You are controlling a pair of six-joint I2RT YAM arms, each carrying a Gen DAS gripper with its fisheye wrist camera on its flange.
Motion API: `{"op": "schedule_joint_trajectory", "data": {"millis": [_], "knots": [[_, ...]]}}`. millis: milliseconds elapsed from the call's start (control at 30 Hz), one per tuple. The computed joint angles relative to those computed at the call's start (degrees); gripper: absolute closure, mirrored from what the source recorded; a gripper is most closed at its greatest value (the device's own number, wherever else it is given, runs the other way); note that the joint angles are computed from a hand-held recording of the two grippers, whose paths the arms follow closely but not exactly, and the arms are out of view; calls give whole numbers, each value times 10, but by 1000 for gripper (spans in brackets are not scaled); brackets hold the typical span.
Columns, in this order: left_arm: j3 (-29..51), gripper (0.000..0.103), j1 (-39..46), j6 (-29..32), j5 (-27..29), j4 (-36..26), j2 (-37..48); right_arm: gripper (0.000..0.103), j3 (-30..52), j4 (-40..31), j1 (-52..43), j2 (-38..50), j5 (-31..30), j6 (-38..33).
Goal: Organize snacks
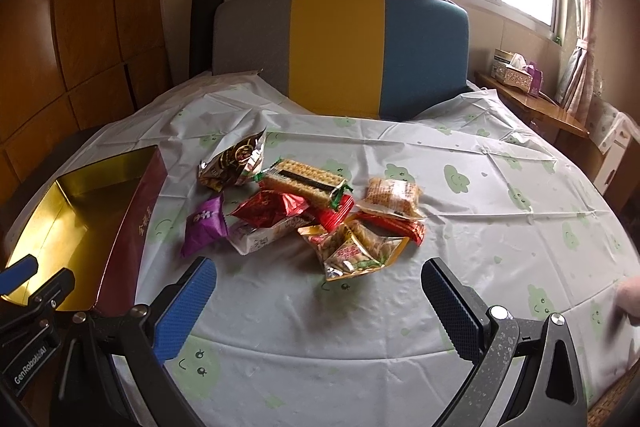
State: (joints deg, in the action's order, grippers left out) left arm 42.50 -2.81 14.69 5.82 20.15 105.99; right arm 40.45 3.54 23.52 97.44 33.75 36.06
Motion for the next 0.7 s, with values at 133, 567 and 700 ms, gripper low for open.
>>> {"op": "schedule_joint_trajectory", "data": {"millis": [133, 567, 700], "knots": [[-1, 46, -5, 5, 2, 1, 1, 0, -15, 16, -29, -23, -18, -16], [106, 39, -5, 31, 142, -157, 18, 0, 41, -36, -312, -36, -262, -191], [195, 40, -24, 36, 143, -235, 51, 0, 50, -27, -357, 7, -301, -195]]}}
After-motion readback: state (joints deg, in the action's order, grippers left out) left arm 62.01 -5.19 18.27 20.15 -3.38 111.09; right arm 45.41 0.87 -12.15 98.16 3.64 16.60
